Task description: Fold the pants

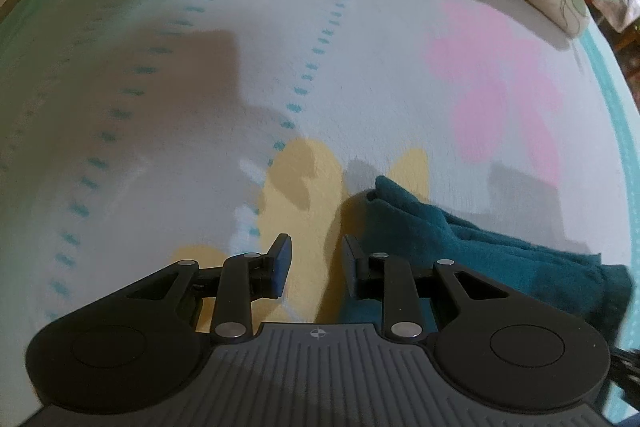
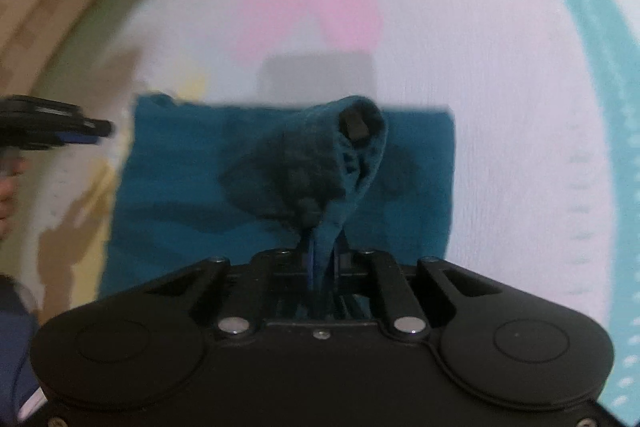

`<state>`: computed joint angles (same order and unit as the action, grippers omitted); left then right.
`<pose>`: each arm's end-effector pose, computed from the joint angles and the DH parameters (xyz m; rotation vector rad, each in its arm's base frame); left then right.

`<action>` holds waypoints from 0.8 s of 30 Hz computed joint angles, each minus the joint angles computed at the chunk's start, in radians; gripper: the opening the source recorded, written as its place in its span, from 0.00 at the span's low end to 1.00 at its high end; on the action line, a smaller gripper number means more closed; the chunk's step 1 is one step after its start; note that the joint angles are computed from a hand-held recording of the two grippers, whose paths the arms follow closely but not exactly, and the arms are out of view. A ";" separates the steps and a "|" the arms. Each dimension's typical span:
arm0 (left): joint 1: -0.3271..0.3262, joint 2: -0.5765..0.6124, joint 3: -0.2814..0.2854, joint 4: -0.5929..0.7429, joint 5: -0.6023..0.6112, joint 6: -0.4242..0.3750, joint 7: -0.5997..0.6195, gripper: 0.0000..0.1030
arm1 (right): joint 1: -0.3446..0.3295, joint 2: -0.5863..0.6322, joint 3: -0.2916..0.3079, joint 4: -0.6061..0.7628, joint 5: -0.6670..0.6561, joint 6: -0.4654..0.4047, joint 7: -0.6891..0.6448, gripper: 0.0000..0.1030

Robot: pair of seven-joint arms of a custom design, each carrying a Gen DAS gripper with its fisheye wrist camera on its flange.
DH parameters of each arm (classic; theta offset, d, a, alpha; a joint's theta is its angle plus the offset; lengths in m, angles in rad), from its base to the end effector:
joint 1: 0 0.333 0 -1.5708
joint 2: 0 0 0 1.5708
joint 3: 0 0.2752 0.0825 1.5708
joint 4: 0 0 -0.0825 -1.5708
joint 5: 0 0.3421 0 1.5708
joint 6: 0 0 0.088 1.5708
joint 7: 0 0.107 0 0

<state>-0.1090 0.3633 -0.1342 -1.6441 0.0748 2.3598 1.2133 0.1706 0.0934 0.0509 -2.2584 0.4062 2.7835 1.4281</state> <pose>0.6228 -0.1434 0.4228 -2.1586 1.9768 -0.4548 0.5219 0.0991 0.3541 -1.9018 1.8783 -0.1653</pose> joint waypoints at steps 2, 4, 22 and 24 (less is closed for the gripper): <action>0.003 -0.007 -0.005 -0.011 -0.011 0.017 0.007 0.26 | -0.003 -0.060 -0.017 -0.035 -0.043 -0.031 0.046 0.14; 0.001 -0.001 -0.013 -0.004 -0.019 0.018 0.027 0.26 | -0.012 -0.060 -0.034 -0.026 -0.083 -0.089 0.101 0.14; -0.120 0.191 -0.015 0.220 0.070 -0.083 0.200 0.26 | -0.029 0.098 -0.021 0.077 -0.133 -0.126 0.191 0.27; -0.119 0.230 -0.015 0.265 0.066 -0.095 0.204 0.26 | -0.030 0.112 -0.021 0.089 -0.143 -0.128 0.193 0.29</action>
